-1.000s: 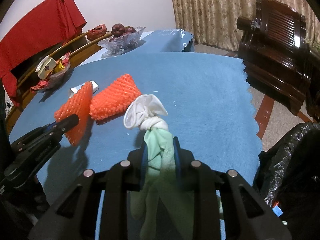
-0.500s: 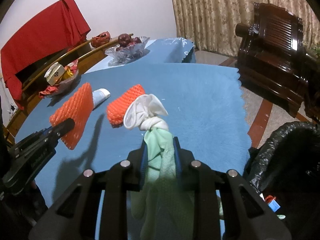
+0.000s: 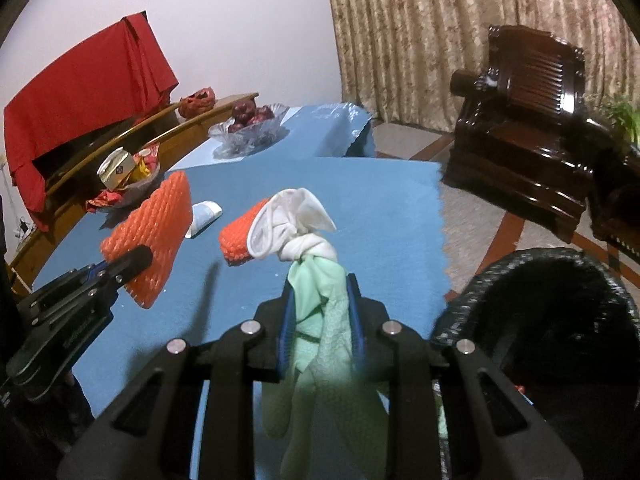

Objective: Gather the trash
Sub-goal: 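Lift the orange net and glove and move both tools over the black bin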

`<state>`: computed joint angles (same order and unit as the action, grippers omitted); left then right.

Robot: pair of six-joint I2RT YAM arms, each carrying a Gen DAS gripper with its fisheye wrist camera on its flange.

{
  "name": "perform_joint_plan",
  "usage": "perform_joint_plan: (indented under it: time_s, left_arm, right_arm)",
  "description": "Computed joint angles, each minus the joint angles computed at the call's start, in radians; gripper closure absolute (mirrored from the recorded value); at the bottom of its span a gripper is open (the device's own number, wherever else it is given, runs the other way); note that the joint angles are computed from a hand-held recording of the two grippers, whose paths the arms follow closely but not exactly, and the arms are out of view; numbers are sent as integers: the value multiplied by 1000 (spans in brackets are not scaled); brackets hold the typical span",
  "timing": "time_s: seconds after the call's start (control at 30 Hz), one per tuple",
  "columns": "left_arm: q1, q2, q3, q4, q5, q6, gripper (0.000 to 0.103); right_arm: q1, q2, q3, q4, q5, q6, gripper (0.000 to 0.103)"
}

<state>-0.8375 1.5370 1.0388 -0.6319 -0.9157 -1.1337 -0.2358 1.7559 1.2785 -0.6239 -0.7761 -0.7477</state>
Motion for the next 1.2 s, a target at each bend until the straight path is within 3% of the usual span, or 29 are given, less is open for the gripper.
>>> perform_joint_plan:
  time_s: [0.17,0.57,1.2]
  left_arm:
    - [-46,41,78,-22,-13,14,93]
    - [-91,184,268,64,23,165,93]
    - [-69,527,652,206,212,423,93]
  right_arm:
    - [-79,0,50,-55,-39,-38,80]
    - [-246,69,185,-131,-76,-90,80]
    - [-413,308,464,-120,-38,-47,80]
